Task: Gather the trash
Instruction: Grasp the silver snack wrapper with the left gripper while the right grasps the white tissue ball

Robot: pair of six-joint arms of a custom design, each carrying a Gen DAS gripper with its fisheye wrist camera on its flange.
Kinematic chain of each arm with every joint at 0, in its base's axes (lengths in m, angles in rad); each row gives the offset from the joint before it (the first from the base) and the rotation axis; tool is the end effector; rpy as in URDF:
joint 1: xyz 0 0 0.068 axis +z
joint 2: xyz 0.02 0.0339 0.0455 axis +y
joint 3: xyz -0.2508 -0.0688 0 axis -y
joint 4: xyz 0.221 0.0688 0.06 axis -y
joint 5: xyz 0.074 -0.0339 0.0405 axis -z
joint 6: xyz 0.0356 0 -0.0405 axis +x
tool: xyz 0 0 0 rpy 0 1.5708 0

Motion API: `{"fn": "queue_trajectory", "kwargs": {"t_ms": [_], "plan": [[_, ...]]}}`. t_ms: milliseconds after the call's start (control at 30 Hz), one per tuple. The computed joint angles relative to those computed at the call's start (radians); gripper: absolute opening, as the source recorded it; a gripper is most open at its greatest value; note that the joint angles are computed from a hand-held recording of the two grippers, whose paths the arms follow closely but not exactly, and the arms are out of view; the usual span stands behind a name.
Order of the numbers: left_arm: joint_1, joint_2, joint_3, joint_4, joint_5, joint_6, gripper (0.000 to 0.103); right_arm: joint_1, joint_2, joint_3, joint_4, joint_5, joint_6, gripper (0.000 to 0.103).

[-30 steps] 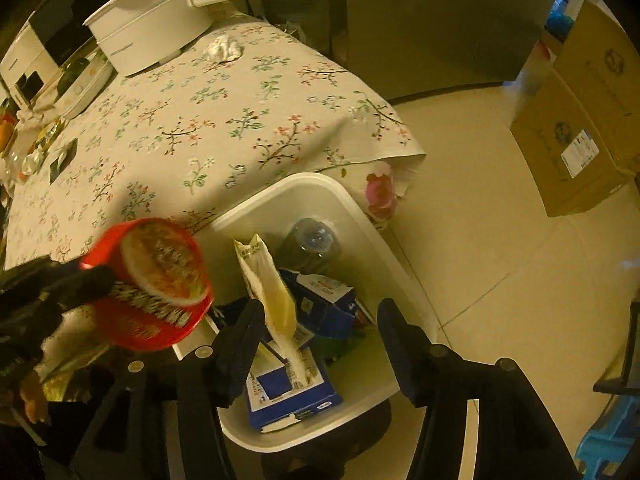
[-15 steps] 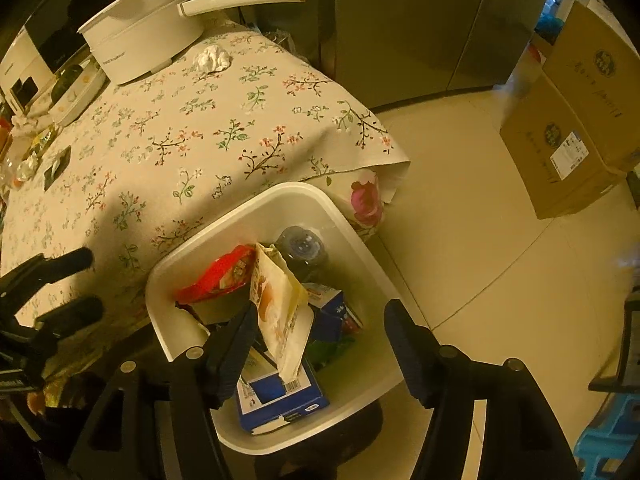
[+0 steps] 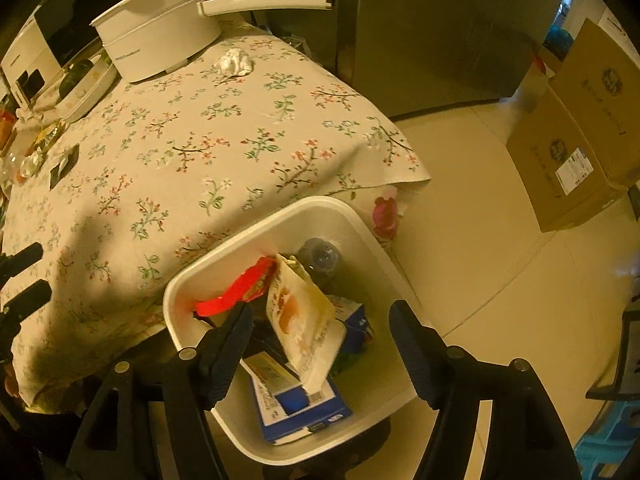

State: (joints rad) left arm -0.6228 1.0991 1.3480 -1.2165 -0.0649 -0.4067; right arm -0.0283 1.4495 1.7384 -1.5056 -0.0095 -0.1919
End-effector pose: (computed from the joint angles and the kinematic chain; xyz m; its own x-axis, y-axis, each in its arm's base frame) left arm 0.1375 -0.0959 0.3593 -0.8328 0.1121 -0.5421 0.2426 0.9542 -0.1754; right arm 0.2223 -0.0060 0.3801 -0.9251 -0.1646 -0.3421 -0.1543 0.9864 -0.0574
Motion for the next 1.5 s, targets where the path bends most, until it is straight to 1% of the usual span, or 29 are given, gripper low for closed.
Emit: {"fn": "queue_trajectory", "kwargs": {"t_ms": [100,167,233,300,367,433,500,567,633,767,833,933,1000,1033,1100,1167,1200,1233,1267,1300,1333,1367,1433,1500], "plan": [[0.091,-0.023,-0.003,-0.031,-0.021,0.058,0.084,0.05,0.001,-0.003,0.018,0.004,0.049,0.074],[0.177,-0.033,-0.004,-0.046,-0.021,0.122,0.084,0.083,0.008,-0.002,0.023,0.006,0.077,0.076],[0.27,-0.022,0.007,-0.058,-0.021,0.214,0.084,0.126,0.038,0.025,0.026,0.012,0.085,0.077],[0.395,-0.013,0.017,-0.051,-0.004,0.328,0.084,0.162,0.065,0.057,0.037,0.028,0.101,0.077],[0.512,0.004,0.023,-0.035,0.035,0.425,0.084,0.189,0.113,0.119,0.051,0.027,0.141,0.077],[0.616,0.027,0.026,-0.015,0.068,0.507,0.084,0.202,0.168,0.184,0.062,-0.002,0.18,0.082],[0.747,0.045,0.004,0.02,0.135,0.593,0.084,0.22,0.23,0.248,0.062,-0.015,0.205,0.084],[0.834,0.071,-0.012,0.053,0.185,0.639,0.084,0.254,0.304,0.317,0.077,0.012,0.216,0.084],[0.898,0.118,-0.011,0.086,0.234,0.691,0.084,0.282,0.347,0.345,0.108,0.046,0.219,0.084],[0.931,0.208,0.019,0.141,0.244,0.79,0.084,0.311,0.427,0.377,0.184,0.051,0.225,0.084],[0.928,0.255,0.045,0.16,0.253,0.823,0.084,0.318,0.463,0.388,0.229,0.05,0.217,0.084],[0.923,0.315,0.077,0.183,0.268,0.862,0.084,0.321,0.529,0.437,0.274,0.053,0.199,0.084],[0.915,0.358,0.098,0.187,0.276,0.885,0.084,0.316,0.58,0.493,0.279,0.046,0.194,0.084],[0.913,0.375,0.105,0.19,0.288,0.894,0.082,0.313,0.619,0.536,0.275,0.04,0.197,0.084],[0.908,0.399,0.113,0.193,0.295,0.901,0.073,0.308,0.673,0.6,0.272,0.035,0.206,0.084],[0.908,0.416,0.116,0.192,0.308,0.906,0.057,0.302,0.733,0.675,0.268,0.031,0.209,0.084],[0.909,0.423,0.115,0.192,0.315,0.905,0.053,0.3,0.758,0.706,0.268,0.033,0.208,0.084],[0.911,0.429,0.112,0.192,0.323,0.906,0.044,0.299,0.785,0.742,0.265,0.038,0.207,0.084],[0.914,0.435,0.109,0.192,0.329,0.909,0.028,0.297,0.825,0.797,0.254,0.041,0.207,0.084],[0.915,0.44,0.104,0.195,0.329,0.907,0.021,0.295,0.851,0.835,0.245,0.039,0.206,0.084],[0.918,0.442,0.095,0.201,0.334,0.903,0.018,0.293,0.882,0.885,0.228,0.037,0.205,0.084],[0.923,0.437,0.082,0.215,0.345,0.898,0.018,0.292,0.918,0.939,0.213,0.038,0.203,0.084],[0.934,0.433,0.071,0.227,0.369,0.882,0.018,0.291,0.954,0.983,0.219,0.042,0.2,0.084],[0.943,0.433,0.068,0.234,0.385,0.87,0.015,0.292,1.014,1.08,0.19,0.042,0.2,0.084]]}}
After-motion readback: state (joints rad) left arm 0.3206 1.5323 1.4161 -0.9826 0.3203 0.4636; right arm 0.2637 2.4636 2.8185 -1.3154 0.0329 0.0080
